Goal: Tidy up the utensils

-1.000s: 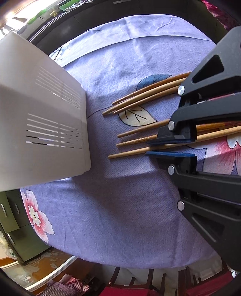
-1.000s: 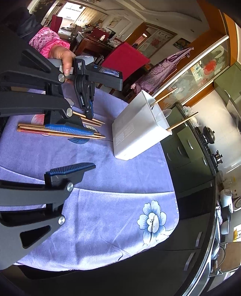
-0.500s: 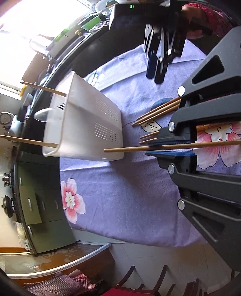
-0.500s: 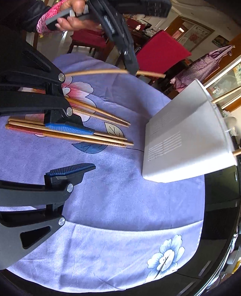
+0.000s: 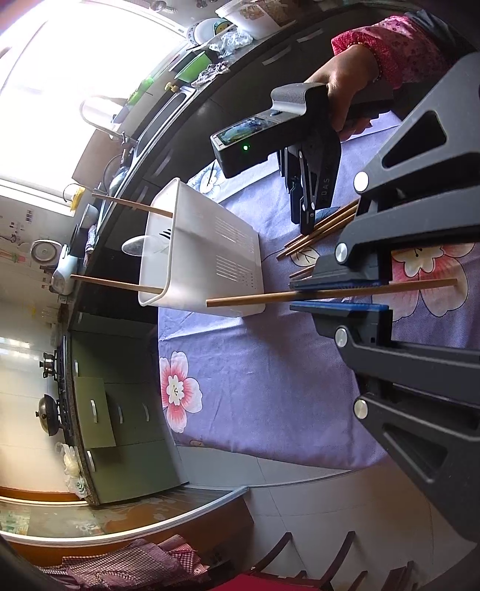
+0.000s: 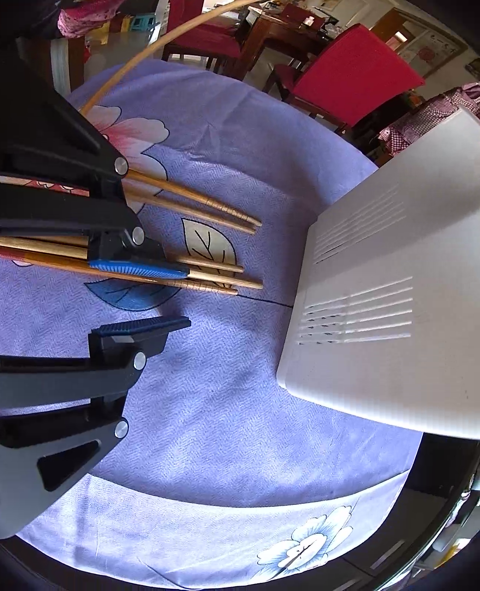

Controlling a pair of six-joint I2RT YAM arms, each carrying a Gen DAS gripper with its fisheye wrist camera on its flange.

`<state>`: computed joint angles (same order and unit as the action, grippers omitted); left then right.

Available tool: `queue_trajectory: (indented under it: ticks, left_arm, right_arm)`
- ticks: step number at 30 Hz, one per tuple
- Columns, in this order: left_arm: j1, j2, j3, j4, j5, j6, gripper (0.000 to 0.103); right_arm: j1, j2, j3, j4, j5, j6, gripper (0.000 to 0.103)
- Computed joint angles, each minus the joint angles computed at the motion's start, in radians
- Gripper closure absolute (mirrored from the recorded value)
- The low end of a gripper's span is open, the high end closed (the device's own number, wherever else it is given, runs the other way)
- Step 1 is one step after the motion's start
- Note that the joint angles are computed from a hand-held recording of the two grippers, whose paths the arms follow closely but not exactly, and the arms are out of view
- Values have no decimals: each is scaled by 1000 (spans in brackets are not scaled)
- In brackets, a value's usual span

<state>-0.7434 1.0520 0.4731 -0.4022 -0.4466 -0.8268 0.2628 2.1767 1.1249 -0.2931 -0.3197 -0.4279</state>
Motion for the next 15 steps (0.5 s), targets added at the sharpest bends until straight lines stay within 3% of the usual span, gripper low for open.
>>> queue_trajectory:
  ticks: [8,15]
  left_arm:
    - [7,-26,-26,13,2,12,97]
    - [-10,-36,-21,-1,-8,8,97]
  right_arm:
    - [127,-31,-69,107,142,25,89]
    - [113,-28,-72,127,124,47,97]
